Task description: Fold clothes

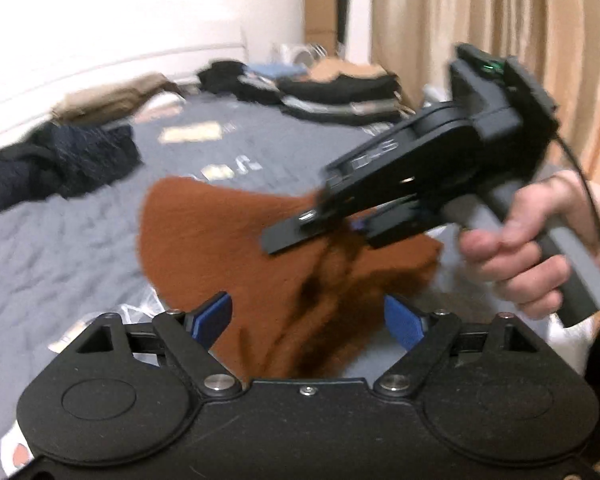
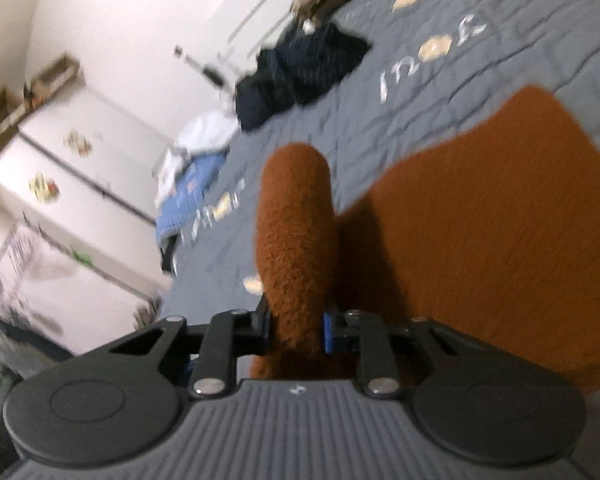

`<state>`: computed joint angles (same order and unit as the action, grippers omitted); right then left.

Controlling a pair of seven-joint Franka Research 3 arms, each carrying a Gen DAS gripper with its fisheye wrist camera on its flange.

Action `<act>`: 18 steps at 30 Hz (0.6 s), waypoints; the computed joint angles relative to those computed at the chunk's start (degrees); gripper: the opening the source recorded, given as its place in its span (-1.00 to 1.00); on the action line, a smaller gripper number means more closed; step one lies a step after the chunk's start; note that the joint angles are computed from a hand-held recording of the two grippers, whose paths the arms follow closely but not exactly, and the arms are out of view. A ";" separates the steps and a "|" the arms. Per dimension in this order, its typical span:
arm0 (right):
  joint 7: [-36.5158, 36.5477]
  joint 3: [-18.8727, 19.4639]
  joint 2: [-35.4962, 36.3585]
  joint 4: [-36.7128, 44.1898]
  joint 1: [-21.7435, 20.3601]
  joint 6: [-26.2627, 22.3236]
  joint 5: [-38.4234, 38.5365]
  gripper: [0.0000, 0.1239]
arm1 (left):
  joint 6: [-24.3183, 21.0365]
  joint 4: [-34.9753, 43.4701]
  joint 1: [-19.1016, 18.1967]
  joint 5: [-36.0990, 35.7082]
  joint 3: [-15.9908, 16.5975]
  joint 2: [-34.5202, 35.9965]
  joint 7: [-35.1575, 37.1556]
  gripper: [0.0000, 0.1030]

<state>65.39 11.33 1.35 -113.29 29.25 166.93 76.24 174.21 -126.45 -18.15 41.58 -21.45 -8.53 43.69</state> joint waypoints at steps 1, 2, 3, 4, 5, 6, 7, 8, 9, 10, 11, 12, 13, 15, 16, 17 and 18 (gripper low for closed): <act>-0.73 -0.14 -0.63 -0.32 -0.17 0.14 1.26 -0.64 | -1.41 1.37 3.08 7.31 -3.05 0.27 -6.10 0.62; -1.48 -0.33 -1.26 -0.63 -0.30 0.28 2.53 -0.64 | -3.35 2.79 4.61 14.10 -4.95 0.68 -11.49 0.62; -1.94 -0.53 -1.79 -0.93 -0.38 0.38 3.38 -0.64 | -6.92 4.68 4.98 20.75 -6.66 1.59 -15.39 0.62; -2.15 -0.72 -2.18 -1.21 -0.40 0.48 3.78 -0.64 | -10.65 6.33 4.51 25.89 -7.79 2.62 -17.78 0.62; -2.40 -0.88 -2.54 -1.46 -0.41 0.63 4.21 -0.64 | -13.55 7.76 3.58 29.18 -8.38 3.95 -18.76 0.62; -2.57 -1.03 -2.85 -1.70 -0.39 0.81 4.57 -0.64 | -16.48 9.14 2.45 31.97 -8.82 5.35 -19.16 0.62; -2.96 -1.19 -3.24 -1.99 -0.39 0.96 5.14 -0.64 | -19.02 10.44 1.22 33.65 -8.99 6.76 -18.12 0.62; -3.41 -1.36 -3.61 -2.26 -0.39 1.09 5.77 -0.64 | -21.63 11.75 -0.10 35.23 -9.09 8.19 -16.95 0.62; -3.77 -1.55 -3.96 -2.50 -0.42 1.15 6.33 -0.64 | -24.90 13.07 -1.55 37.15 -9.20 9.65 -16.04 0.62; -4.51 -1.79 -4.49 -2.84 -0.47 1.10 7.35 -0.64 | -27.76 14.01 -2.93 39.69 -9.09 10.92 -15.27 0.62; -5.48 -2.05 -5.11 -3.26 -0.53 1.10 8.59 -0.64 | -30.61 14.94 -4.38 42.07 -8.91 12.21 -14.31 0.62; -6.27 -2.28 -5.73 -3.79 -0.60 1.50 9.53 -0.64 | -33.35 15.81 -5.85 44.23 -8.66 13.47 -13.08 0.60; -6.85 -2.46 -6.33 -4.37 -0.68 2.25 10.18 -0.64 | -35.40 16.25 -7.08 45.38 -8.24 14.35 -10.80 0.42; -5.14 -2.76 -7.31 -5.76 -0.98 4.15 9.16 -0.65 | -37.62 16.65 -8.69 44.15 -7.01 15.02 -6.73 -0.16; -3.42 -3.09 -7.83 -6.70 -1.26 4.57 8.21 -0.66 | -37.86 16.59 -9.27 43.37 -6.32 14.80 -5.45 -0.19; -2.08 -3.53 -8.43 -7.69 -1.52 4.49 7.75 -0.67 | -37.65 16.46 -9.82 43.43 -5.56 14.42 -5.57 -0.19; -0.85 -3.82 -8.95 -8.59 -1.70 4.48 7.05 -0.67 | -37.64 16.49 -10.54 43.79 -4.90 14.11 -6.44 -0.19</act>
